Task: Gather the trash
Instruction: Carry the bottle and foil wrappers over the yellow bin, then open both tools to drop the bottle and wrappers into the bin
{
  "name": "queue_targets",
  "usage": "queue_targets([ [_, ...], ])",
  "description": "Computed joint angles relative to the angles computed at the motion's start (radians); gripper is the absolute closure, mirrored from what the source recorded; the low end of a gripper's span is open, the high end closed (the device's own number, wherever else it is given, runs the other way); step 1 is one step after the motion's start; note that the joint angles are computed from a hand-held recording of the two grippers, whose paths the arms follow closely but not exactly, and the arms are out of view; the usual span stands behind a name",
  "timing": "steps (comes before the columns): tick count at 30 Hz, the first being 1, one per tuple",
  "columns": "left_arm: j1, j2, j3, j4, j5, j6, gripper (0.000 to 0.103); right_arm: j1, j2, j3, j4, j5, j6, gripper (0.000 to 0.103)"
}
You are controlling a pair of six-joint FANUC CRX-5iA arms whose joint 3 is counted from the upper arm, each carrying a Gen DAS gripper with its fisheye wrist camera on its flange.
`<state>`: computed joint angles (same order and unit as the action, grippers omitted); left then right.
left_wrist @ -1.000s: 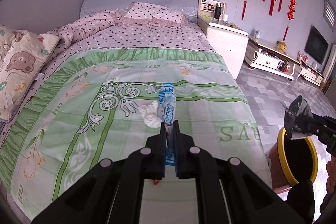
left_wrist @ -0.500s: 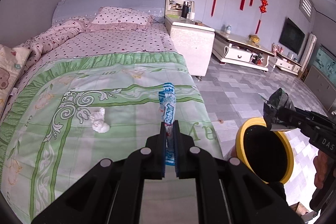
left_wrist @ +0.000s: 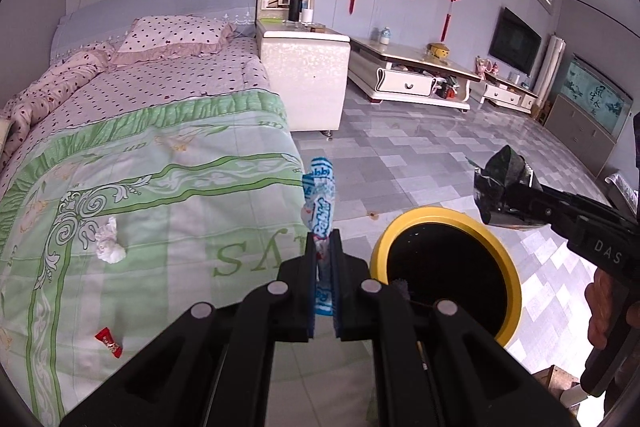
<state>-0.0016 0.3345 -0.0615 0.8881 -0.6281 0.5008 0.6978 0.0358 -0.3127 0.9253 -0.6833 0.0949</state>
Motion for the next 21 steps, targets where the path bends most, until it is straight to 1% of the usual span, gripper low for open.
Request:
queue_targets([
  [6, -0.054, 0.028, 0.04, -0.048, -0.027, 0.05, 0.098, -0.036, -0.044, -0.06, -0.007, -0.01, -0.028, 0.076],
  [10, -0.084, 0.043, 0.058, -0.077, -0.036, 0.067, 0.098, -0.062, -0.062, -0.094, -0.027, 0.004, -0.038, 0.076],
  [21, -0.133, 0.096, 0.113, -0.179, -0.063, 0.182, 0.097, -0.126, -0.051, -0.122, -0.072, 0.05, -0.037, 0.075],
])
